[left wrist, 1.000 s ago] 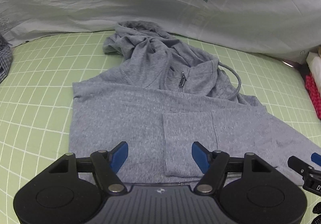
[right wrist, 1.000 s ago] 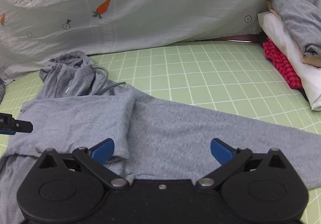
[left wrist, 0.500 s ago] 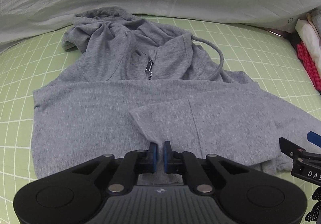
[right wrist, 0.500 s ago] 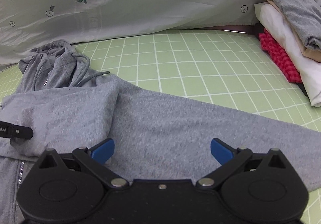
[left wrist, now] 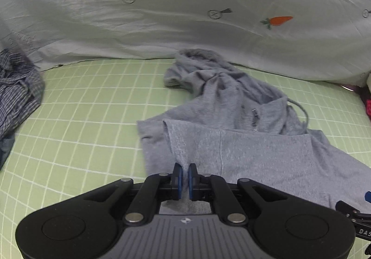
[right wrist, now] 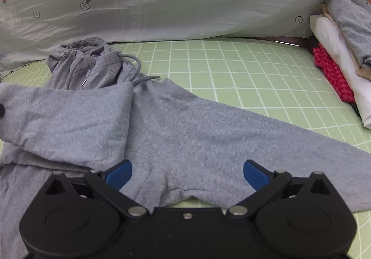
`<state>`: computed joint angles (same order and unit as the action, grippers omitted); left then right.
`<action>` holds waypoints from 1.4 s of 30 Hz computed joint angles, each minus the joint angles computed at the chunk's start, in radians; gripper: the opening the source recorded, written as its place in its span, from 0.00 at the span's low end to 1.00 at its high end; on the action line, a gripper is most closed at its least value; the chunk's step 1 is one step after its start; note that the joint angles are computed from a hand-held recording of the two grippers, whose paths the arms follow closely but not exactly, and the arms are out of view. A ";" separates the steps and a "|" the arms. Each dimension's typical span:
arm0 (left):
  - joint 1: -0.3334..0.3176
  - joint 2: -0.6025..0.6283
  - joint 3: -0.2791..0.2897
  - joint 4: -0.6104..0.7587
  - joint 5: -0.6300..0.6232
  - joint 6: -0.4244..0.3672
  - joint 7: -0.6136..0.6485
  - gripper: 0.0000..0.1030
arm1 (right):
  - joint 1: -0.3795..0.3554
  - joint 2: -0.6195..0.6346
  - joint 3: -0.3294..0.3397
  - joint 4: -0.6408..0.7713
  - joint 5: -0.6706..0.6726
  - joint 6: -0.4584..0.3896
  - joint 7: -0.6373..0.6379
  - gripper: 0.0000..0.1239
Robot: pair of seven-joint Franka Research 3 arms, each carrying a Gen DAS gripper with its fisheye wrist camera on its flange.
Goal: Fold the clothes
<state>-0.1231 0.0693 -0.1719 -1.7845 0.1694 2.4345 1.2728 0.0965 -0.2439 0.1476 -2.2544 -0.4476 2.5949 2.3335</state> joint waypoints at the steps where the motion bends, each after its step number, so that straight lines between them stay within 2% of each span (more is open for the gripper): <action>1: 0.003 0.007 0.007 0.009 0.020 -0.028 -0.024 0.13 | 0.006 0.003 0.000 0.003 0.009 -0.001 -0.010 0.83; 3: 0.002 0.035 0.013 0.051 0.050 -0.115 -0.076 0.32 | 0.017 0.011 -0.003 0.011 0.026 -0.003 -0.031 0.83; 4: 0.001 0.047 0.015 0.071 0.061 -0.156 -0.104 0.34 | 0.021 0.014 -0.004 0.014 0.033 -0.004 -0.041 0.83; 5: 0.004 0.045 0.015 0.071 0.051 -0.164 -0.126 0.34 | 0.026 0.019 -0.007 0.019 0.044 -0.005 -0.056 0.83; 7: 0.014 0.036 0.011 0.056 0.000 -0.133 -0.124 0.43 | 0.033 0.027 -0.013 0.026 0.067 -0.013 -0.076 0.83; 9: 0.012 0.029 0.005 0.046 -0.013 -0.105 -0.118 0.64 | 0.037 0.032 -0.017 0.029 0.083 -0.020 -0.084 0.83; 13: -0.004 0.030 -0.006 0.046 0.006 -0.059 -0.108 0.69 | 0.028 0.025 -0.019 0.011 0.083 -0.004 -0.052 0.83; 15: -0.010 0.031 -0.012 0.046 -0.003 -0.039 -0.089 0.76 | 0.018 0.016 -0.021 -0.004 0.079 0.011 -0.033 0.83; 19: -0.022 0.029 -0.021 0.042 -0.002 -0.002 -0.008 0.77 | -0.022 -0.007 -0.025 -0.034 0.057 0.028 0.018 0.83; 22: -0.034 0.032 -0.023 0.052 0.016 0.007 0.000 0.81 | -0.074 -0.039 -0.028 -0.068 0.017 0.031 0.074 0.83; 26: -0.051 0.051 -0.024 0.086 0.056 -0.015 -0.011 0.81 | -0.148 -0.078 -0.036 -0.111 -0.040 0.018 0.109 0.83; 31: -0.071 0.090 -0.029 0.139 0.079 -0.050 -0.016 0.81 | -0.247 -0.123 -0.050 -0.181 -0.116 0.054 0.123 0.83; 42: -0.110 0.142 -0.024 0.217 0.155 -0.119 -0.053 0.81 | -0.444 -0.138 -0.107 -0.262 -0.203 0.175 0.022 0.83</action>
<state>-0.2334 0.2111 -0.1963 -1.5670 0.3247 2.3157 1.2196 -0.3477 -0.3820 0.0407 -2.5160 -0.6509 2.7699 2.3553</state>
